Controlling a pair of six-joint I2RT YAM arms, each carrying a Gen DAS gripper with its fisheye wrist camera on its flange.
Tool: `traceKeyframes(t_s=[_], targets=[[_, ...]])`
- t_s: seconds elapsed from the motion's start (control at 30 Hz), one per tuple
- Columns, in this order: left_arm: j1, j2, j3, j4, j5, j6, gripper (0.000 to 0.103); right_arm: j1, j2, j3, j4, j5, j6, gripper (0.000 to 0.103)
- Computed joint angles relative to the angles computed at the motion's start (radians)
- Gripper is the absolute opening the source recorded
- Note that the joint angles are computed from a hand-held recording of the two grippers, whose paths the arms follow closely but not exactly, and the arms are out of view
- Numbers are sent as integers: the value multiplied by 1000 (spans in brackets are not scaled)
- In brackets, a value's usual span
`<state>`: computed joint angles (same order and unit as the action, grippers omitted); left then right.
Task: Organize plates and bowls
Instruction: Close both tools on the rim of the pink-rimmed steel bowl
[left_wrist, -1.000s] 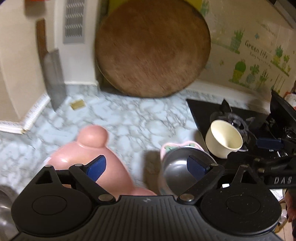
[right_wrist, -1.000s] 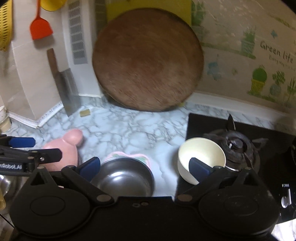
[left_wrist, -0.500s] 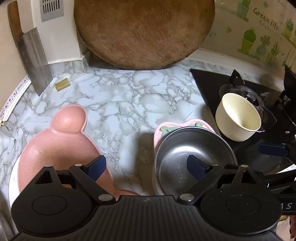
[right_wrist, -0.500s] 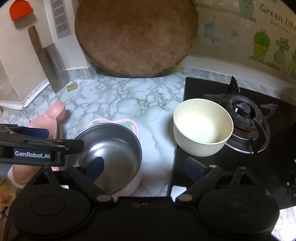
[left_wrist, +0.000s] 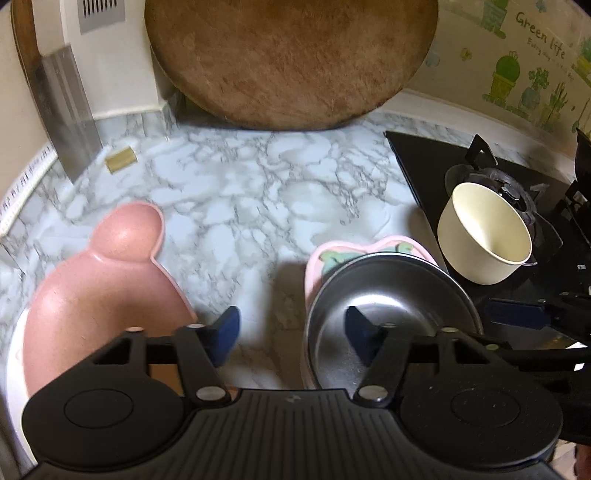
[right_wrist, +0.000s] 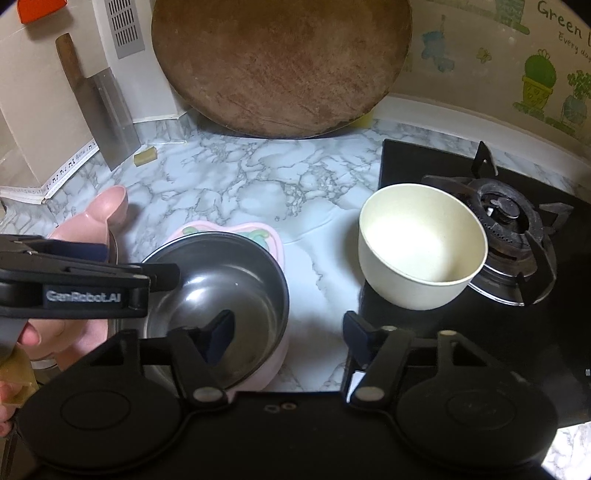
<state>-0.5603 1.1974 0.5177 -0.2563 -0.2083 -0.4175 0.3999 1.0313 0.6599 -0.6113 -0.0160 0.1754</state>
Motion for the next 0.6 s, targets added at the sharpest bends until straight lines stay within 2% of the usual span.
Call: traceKeyframes(t_s=[0.07, 0.13, 0.3, 0.37, 0.5, 0.6], targets=[[6, 7, -1, 4, 13, -10, 55, -4, 7, 2, 4, -9, -2, 54], [4, 14, -2, 4, 17, -16, 45, -5, 12, 3, 5, -17, -7, 53], [-6, 22, -6, 9, 24, -23, 41, 4, 20, -3, 12, -22, -9, 53], [-7, 25, -6, 10, 30, -25, 34, 9, 28, 0, 11, -20, -6, 53], [-6, 24, -5, 8, 31, -26, 33, 18, 36, 9, -4, -18, -5, 53], [-6, 26, -2, 6, 36, -31, 24, 20, 38, 6, -5, -18, 3, 53]])
